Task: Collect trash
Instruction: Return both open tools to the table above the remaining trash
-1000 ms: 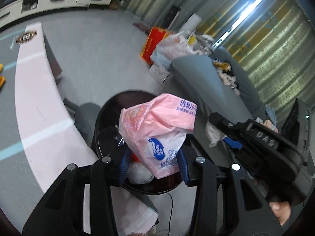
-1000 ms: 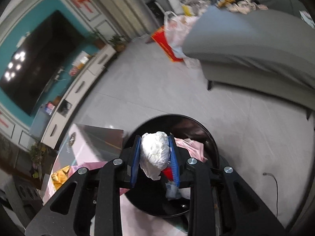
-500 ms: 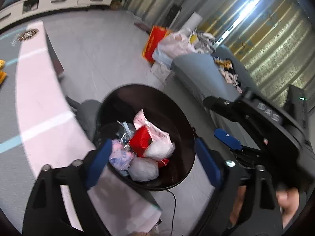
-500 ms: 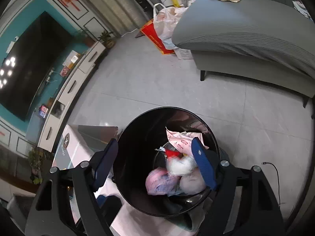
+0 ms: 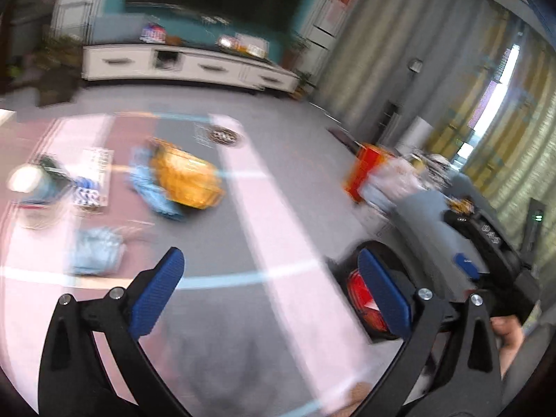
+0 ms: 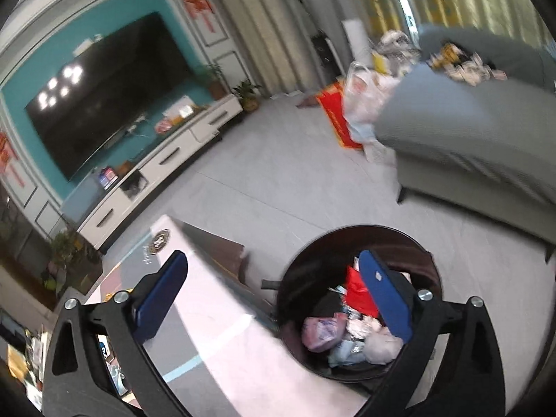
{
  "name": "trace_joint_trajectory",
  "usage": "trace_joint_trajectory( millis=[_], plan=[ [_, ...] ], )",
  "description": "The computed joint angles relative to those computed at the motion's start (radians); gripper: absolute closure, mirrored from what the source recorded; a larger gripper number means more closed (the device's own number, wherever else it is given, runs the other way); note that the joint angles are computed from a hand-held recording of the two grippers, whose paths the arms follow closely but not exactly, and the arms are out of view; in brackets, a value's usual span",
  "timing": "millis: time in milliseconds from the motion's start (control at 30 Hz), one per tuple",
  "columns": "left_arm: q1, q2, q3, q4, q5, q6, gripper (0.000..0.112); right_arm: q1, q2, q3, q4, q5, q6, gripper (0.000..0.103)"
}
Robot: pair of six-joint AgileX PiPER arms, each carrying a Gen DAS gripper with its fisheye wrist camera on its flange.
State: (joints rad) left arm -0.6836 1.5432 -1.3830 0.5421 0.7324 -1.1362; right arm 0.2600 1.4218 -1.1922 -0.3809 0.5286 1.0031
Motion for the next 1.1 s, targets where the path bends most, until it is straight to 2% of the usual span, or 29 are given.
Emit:
trace_joint_trajectory(
  millis=[67,200,333,467,533,600,667,767,833,900,1100],
  plan=[
    [0.017,-0.103,0.097,0.094,0.070,-0.079,0.012,0.089,0.012,-0.025,-0.123,0.016,0.099,0.003],
    [0.092,-0.240,0.217,0.143,0.176,-0.119,0.012,0.204,0.044,-0.057,-0.217,-0.024,0.113,0.003],
    [0.207,-0.355,0.325,0.131,0.159,-0.109,0.012,0.303,0.092,-0.082,-0.374,-0.044,0.202,0.003],
    [0.284,-0.448,0.492,0.232,0.142,-0.304,0.012,0.373,0.135,-0.080,-0.481,-0.117,0.282,0.003],
    [0.325,-0.450,0.511,0.197,0.128,-0.280,0.012,0.418,0.165,-0.077,-0.586,-0.134,0.360,0.003],
    [0.374,-0.441,0.527,0.167,0.086,-0.244,0.012,0.447,0.204,-0.097,-0.537,-0.154,0.279,0.003],
    [0.390,-0.436,0.529,0.143,0.078,-0.204,0.012,0.457,0.234,-0.123,-0.382,-0.176,0.115,0.003],
    [0.412,-0.445,0.546,0.083,0.027,-0.155,0.012,0.496,0.278,-0.148,-0.321,-0.156,0.050,0.003],
    [0.460,-0.446,0.555,-0.028,-0.026,-0.057,0.012,0.517,0.302,-0.168,-0.272,-0.148,-0.033,0.003],
    [0.478,-0.450,0.557,-0.090,-0.044,-0.008,0.012,0.533,0.338,-0.214,-0.191,-0.097,-0.151,0.003],
    [0.491,-0.463,0.555,-0.134,-0.041,0.035,0.012,0.578,0.354,-0.210,-0.194,-0.081,-0.155,0.003]
  ],
)
